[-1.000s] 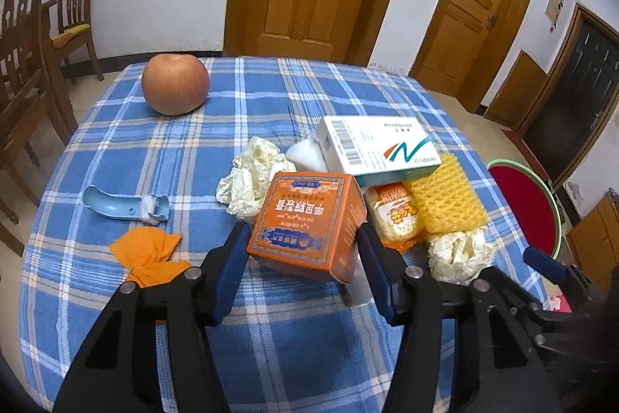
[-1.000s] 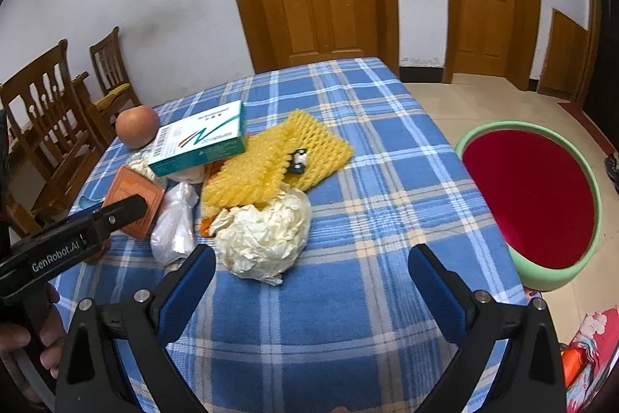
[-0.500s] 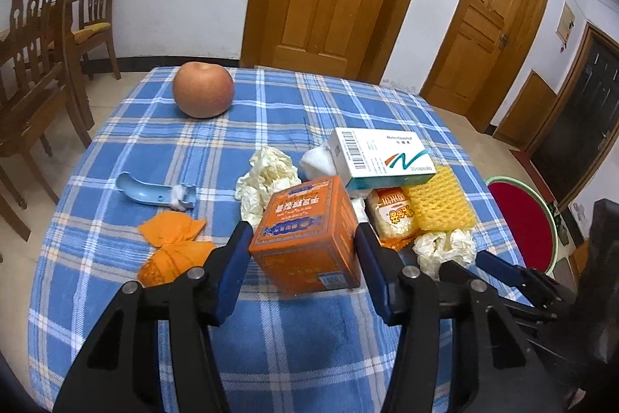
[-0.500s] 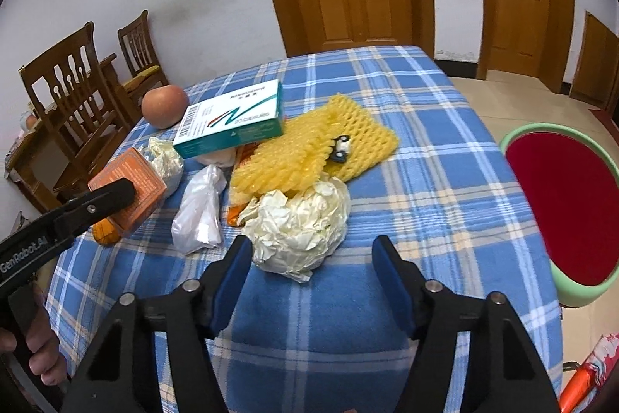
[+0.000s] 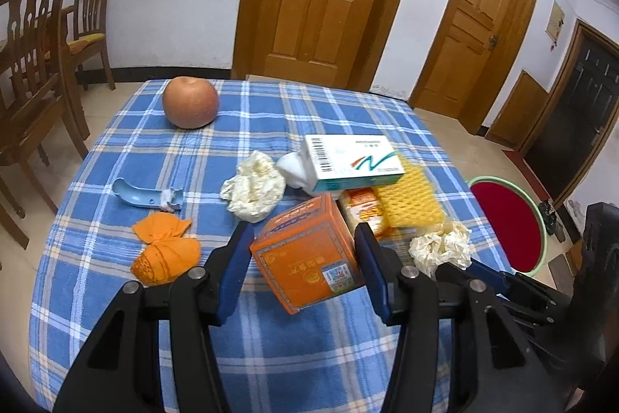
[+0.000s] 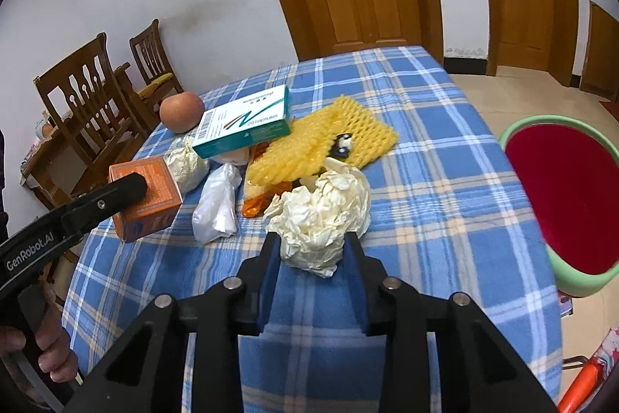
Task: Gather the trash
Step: 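Reach the right gripper to the crumpled white tissue and close on it, then carry the tissue with the right gripper over the red bucket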
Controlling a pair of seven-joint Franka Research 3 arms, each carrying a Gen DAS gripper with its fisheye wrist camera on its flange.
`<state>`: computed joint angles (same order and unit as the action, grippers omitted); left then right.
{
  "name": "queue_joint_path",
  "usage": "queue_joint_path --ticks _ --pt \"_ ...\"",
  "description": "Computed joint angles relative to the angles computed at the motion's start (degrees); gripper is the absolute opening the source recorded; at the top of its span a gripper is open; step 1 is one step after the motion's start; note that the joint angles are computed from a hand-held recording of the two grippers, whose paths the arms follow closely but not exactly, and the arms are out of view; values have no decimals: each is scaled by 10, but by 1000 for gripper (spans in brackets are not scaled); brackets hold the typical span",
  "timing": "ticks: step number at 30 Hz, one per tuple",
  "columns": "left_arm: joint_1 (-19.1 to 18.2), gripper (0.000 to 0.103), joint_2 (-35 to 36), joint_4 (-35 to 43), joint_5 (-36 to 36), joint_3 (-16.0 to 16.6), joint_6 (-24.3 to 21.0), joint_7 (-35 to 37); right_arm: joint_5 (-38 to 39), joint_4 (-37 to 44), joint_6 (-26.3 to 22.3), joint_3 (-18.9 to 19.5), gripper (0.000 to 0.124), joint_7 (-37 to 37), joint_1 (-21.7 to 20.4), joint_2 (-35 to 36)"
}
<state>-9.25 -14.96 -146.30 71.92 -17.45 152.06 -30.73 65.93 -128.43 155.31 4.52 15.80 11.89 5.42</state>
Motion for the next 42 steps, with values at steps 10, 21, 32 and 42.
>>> queue_joint_path --ticks 10,21,32,42 --pt "-9 54 12 32 10 -2 19 23 37 -35 23 -15 35 -43 -1 -47" --pt "-22 54 63 103 17 1 21 81 64 -30 43 -34 35 -70 -10 -58" --pt "-48 54 153 197 7 24 41 141 66 -2 69 -45 35 -56 -40 -34" --pt "-88 54 247 298 -25 52 42 220 40 46 90 -47 35 -20 -80 14"
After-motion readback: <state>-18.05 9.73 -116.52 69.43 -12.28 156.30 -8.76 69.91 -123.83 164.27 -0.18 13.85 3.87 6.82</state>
